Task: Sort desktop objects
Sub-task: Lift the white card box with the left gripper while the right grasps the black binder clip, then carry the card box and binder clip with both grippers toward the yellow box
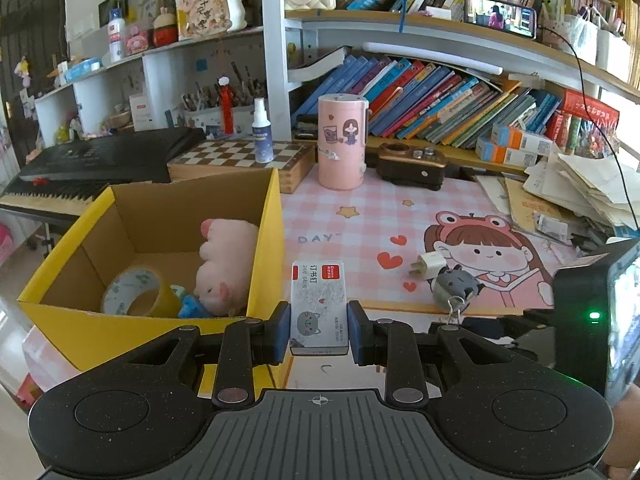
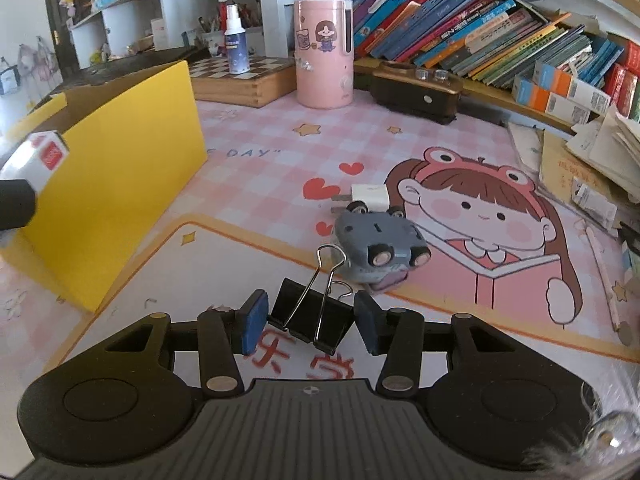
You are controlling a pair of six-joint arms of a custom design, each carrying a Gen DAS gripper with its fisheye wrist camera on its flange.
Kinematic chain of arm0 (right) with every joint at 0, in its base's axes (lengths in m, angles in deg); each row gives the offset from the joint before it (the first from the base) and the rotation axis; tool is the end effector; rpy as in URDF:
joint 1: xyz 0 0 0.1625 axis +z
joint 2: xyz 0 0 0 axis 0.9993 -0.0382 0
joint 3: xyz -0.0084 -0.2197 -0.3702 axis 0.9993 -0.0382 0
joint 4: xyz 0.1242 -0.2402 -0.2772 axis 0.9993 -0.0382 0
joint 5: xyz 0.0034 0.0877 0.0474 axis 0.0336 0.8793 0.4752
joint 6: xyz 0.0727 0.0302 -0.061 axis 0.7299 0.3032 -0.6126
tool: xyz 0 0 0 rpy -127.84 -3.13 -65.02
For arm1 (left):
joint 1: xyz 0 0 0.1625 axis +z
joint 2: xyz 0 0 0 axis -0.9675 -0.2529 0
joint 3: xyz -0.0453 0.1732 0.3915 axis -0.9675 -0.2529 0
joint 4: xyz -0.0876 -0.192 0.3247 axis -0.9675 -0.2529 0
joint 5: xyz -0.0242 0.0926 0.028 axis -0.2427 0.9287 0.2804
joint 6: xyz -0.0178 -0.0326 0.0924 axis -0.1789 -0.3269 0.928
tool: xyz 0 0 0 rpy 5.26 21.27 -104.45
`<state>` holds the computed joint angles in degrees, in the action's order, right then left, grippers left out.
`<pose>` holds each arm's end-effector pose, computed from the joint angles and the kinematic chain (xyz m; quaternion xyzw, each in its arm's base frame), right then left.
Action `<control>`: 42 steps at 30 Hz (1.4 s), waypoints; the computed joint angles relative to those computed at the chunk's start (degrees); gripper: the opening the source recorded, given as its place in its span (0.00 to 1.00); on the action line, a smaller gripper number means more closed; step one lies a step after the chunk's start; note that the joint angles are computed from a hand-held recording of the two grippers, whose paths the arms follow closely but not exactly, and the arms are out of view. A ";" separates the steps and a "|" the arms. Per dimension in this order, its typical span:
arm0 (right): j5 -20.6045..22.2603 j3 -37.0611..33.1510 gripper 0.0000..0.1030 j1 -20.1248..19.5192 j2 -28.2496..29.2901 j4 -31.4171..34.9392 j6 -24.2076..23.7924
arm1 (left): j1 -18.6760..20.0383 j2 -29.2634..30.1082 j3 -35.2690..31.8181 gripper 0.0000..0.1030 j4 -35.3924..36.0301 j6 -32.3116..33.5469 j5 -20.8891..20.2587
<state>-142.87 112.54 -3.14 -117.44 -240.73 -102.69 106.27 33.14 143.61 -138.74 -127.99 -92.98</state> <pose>0.0597 -0.6326 0.2542 0.3641 -0.8722 0.2418 0.2196 -0.4207 -0.5179 0.0124 0.0634 0.7987 -0.4431 0.4021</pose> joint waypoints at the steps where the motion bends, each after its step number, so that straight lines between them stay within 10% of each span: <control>1: 0.06 0.15 0.43 -0.04 -0.60 0.87 0.09 | -0.13 0.05 0.26 0.27 -0.93 0.50 0.04; 26: 0.32 13.91 0.43 2.05 -14.36 -4.03 6.11 | -3.56 -3.63 15.95 0.27 -36.26 20.03 -4.92; 42: -4.70 26.20 0.43 7.81 -19.41 -8.20 11.88 | -7.93 -15.08 30.93 0.27 -29.61 8.01 -8.03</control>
